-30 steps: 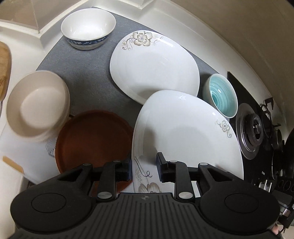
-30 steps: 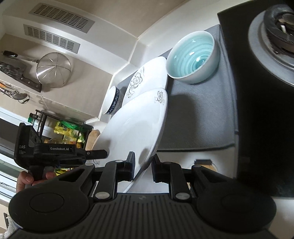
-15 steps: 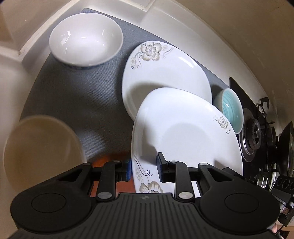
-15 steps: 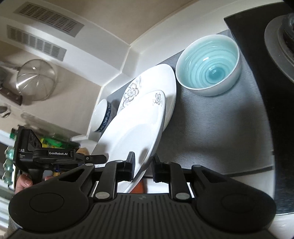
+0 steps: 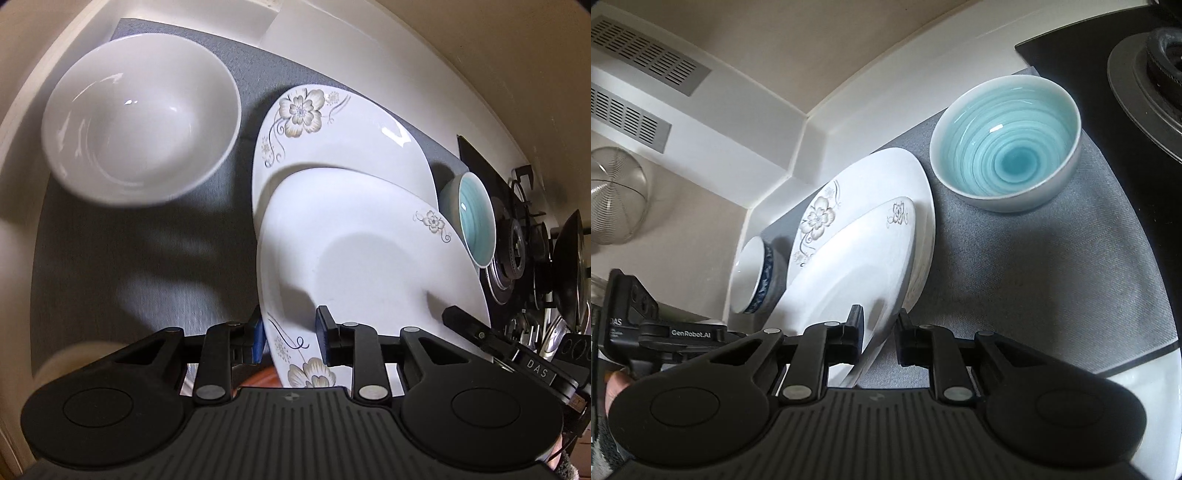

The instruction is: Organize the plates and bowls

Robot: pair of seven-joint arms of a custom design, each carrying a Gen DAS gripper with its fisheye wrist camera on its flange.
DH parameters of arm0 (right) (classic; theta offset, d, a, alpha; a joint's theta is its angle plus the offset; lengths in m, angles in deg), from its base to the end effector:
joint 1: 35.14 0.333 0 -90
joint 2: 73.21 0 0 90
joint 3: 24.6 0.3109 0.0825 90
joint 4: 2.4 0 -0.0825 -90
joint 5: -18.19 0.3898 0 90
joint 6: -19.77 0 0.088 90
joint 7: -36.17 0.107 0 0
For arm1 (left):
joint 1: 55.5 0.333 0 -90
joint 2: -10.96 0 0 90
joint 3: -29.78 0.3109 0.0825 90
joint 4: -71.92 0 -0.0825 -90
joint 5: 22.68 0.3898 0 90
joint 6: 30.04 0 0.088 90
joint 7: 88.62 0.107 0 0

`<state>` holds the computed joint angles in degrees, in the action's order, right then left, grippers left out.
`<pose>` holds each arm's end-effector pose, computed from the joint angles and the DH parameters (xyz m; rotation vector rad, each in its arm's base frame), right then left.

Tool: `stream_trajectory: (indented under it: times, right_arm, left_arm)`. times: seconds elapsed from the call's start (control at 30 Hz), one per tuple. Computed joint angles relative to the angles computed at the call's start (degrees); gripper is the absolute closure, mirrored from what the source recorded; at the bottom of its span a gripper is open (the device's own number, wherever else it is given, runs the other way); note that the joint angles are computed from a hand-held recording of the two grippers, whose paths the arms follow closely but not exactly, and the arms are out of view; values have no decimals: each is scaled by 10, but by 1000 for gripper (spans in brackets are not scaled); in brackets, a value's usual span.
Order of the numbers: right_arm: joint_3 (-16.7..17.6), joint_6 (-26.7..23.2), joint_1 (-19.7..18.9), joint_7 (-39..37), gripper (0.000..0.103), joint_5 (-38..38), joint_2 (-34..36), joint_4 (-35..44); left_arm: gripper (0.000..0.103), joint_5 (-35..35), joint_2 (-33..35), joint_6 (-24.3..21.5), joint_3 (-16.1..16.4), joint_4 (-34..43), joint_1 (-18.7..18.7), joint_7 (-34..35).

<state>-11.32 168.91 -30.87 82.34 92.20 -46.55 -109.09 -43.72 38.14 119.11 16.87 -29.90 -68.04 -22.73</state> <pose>0.6354 0.1691 0.2816 -1.5678 1.6545 0.3545 0.6318 -0.2748 0.3259 2.3153 -1.7017 0.6485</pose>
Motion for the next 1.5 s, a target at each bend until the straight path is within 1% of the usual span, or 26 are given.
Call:
stream_trajectory:
  times: [0.13,0.23,0.33,0.4,0.47,0.53,0.57,0.6,0.63,0.67,0.7,0.77,0.87,0.93,1.0,1.1,1.2,1.23,1.33,1.4,1.5]
  right_arm:
    - [2,29,8,22,86,5,16,15]
    - [9,59,13,24,86,3,21,22]
    - [18,95,16,21,87,10,25,27]
    - [20,110,20,33,89,0,31,32]
    - [20,121,23,48,90,-26,39,35]
    - [26,121,20,72,90,-43,48,42]
    - [24,123,23,93,89,-63,50,44]
    - [23,122,25,112,89,-86,51,46]
    - [24,119,24,119,88,-105,52,48]
    - [28,116,19,121,88,-118,51,49]
    - [30,111,15,128,88,-134,51,50]
    - [25,108,18,155,88,-179,50,53]
    - [45,113,-1,155,88,-197,49,49]
    - [44,121,3,172,88,-226,44,44]
    - [49,132,3,178,87,-249,42,40]
    - [54,152,2,203,87,-278,45,40]
    - [46,188,17,233,87,-332,36,28]
    - [46,186,18,242,87,-347,34,29]
    - [44,185,18,275,87,-386,33,30]
    - [55,200,9,285,88,-398,35,27]
    - [87,240,-15,282,88,-404,35,12]
  left_arm:
    - [74,-55,23,-7,-27,17,36,53]
    - [74,-90,26,-14,-40,17,53,95]
    - [74,-162,19,-27,-67,1,86,159]
    - [74,-194,5,-21,-70,-22,89,188]
    - [75,-219,-6,-1,-69,-40,87,213]
    - [79,-220,-14,19,-54,-51,73,197]
    - [80,-194,-19,27,-38,-51,55,171]
    - [81,-152,-22,37,-18,-50,32,142]
    - [86,-109,-26,49,0,-51,10,114]
    - [85,-72,-29,53,14,-50,-7,87]
    - [85,-52,-29,51,20,-47,-13,64]
    - [87,-53,-27,46,9,-47,-5,46]
    - [87,-50,-32,49,3,-54,3,34]
    - [88,-43,-39,53,1,-63,6,35]
    - [88,-46,-38,55,-4,-63,11,38]
    - [89,-76,-35,47,-19,-60,29,55]
    - [89,-83,-37,45,-18,-64,31,59]
    - [89,-97,-37,47,-26,-65,39,74]
    - [89,-103,-34,42,-24,-59,37,73]
    - [89,-117,-29,39,-28,-55,42,78]
    - [89,-132,-27,42,-32,-56,44,85]
